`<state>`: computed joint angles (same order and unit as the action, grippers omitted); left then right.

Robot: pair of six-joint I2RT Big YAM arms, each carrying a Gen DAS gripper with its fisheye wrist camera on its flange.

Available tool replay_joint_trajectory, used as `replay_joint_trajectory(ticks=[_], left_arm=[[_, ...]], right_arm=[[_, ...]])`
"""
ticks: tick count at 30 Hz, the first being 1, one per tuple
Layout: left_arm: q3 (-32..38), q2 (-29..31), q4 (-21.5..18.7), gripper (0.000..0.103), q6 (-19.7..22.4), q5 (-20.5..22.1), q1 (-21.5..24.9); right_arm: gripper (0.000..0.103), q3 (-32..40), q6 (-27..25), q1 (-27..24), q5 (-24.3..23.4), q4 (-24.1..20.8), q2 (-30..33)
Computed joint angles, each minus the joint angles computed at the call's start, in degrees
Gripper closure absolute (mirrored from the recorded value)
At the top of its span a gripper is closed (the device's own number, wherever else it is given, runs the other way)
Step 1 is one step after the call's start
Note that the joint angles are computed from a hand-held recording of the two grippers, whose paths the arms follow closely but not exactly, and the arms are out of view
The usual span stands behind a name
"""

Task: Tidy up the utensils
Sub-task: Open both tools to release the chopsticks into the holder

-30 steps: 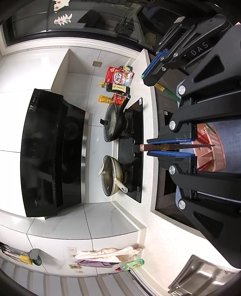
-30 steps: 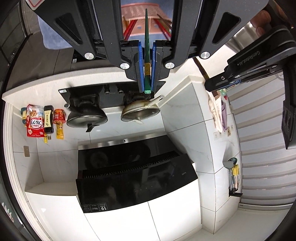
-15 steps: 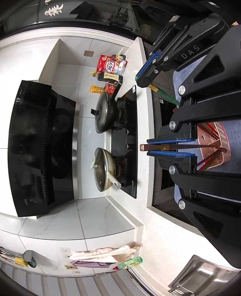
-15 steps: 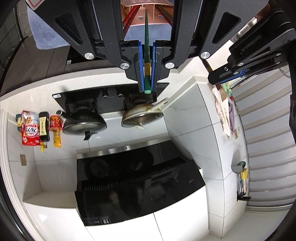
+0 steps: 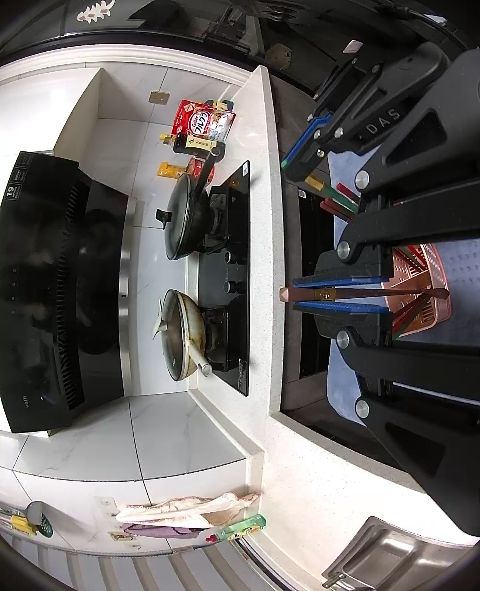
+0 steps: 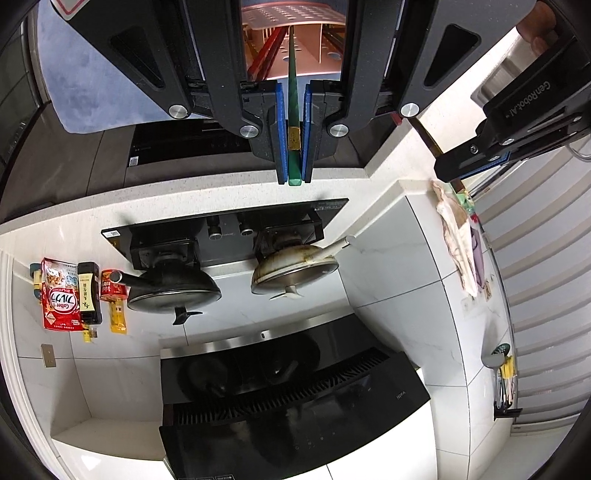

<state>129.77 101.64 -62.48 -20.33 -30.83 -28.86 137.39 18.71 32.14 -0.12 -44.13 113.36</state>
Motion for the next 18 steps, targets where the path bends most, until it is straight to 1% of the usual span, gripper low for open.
replay_joint_trajectory(ticks=[8,18], left_arm=[[-0.2,0.6,-0.6,0.096,-0.9,0.9,0.4],[-1.1,0.6,-1.3,0.096,-1.8,0.9,0.3]], right_arm=[[0.096,0.0,-1.2,0.7,0.3,-1.4,0.6],[0.096,-1.8,-1.9,1.0,0.7,-2.4,0.0]])
